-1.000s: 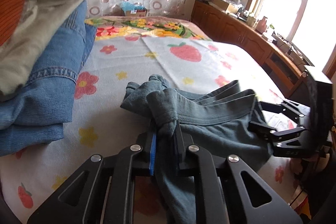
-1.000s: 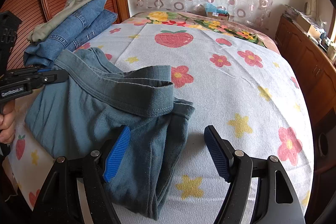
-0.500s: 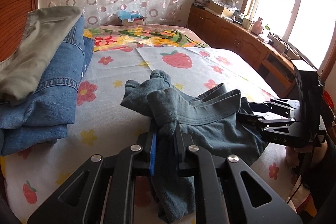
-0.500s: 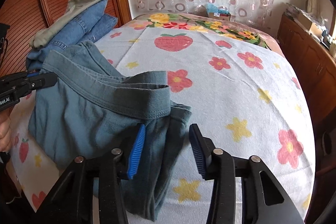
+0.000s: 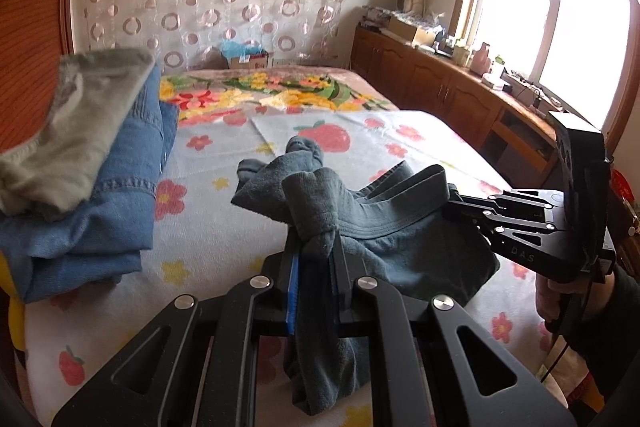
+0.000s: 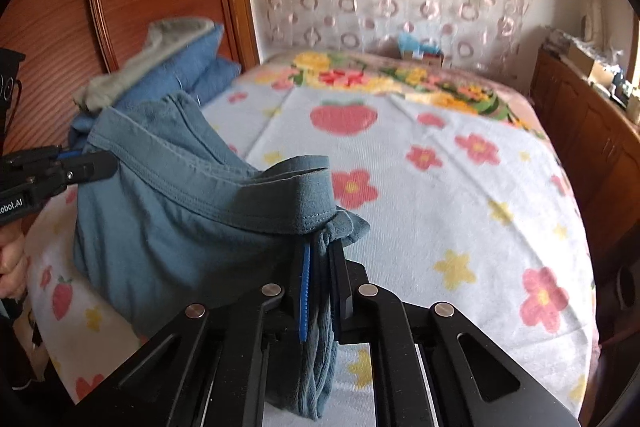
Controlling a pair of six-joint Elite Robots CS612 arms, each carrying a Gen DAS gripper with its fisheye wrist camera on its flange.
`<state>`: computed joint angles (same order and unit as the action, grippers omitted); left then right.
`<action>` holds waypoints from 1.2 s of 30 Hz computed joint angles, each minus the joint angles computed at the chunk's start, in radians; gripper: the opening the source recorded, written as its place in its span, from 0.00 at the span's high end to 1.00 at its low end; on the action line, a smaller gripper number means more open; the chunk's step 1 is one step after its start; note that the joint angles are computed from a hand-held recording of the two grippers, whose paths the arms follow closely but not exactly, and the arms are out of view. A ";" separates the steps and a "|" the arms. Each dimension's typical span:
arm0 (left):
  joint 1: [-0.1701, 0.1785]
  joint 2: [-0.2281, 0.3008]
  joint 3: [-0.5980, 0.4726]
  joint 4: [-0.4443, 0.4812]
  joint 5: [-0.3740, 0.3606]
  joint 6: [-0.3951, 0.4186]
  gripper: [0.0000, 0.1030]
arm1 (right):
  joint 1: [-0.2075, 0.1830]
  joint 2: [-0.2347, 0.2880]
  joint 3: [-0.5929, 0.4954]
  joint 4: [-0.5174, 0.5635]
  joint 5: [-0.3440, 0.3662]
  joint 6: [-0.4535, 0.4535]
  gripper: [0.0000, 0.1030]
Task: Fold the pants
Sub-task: 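Lift the folded shorts with both grippers and carry them to the clothes stack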
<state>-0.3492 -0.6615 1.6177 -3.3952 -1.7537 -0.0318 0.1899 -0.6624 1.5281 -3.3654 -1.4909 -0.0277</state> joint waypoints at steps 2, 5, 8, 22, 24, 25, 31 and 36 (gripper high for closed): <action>-0.001 -0.010 0.011 -0.025 -0.001 0.001 0.87 | 0.001 -0.007 0.011 -0.027 -0.002 -0.001 0.92; -0.003 -0.023 0.025 -0.062 0.004 0.003 0.87 | 0.001 -0.016 0.026 -0.070 -0.002 0.002 0.92; -0.004 -0.037 0.036 -0.088 0.003 0.007 0.87 | -0.001 -0.027 0.044 -0.113 0.001 0.004 0.92; -0.014 -0.099 0.071 -0.162 0.046 0.052 0.87 | -0.006 -0.068 0.099 -0.267 0.011 -0.016 0.92; -0.013 -0.104 0.074 -0.170 0.051 0.053 0.87 | -0.007 -0.066 0.095 -0.282 0.013 -0.021 0.92; -0.012 -0.106 0.074 -0.171 0.053 0.054 0.87 | -0.008 -0.060 0.091 -0.290 0.016 -0.024 0.92; -0.007 -0.106 0.074 -0.186 0.067 0.050 0.87 | -0.010 -0.035 0.062 -0.308 0.023 -0.046 0.92; 0.002 -0.093 0.061 -0.183 0.075 0.045 0.87 | -0.016 -0.013 0.037 -0.309 0.046 -0.052 0.92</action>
<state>-0.3472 -0.7545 1.6791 -3.5785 -1.6787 0.0131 0.1740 -0.6755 1.5648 -3.6743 -1.4453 -0.0796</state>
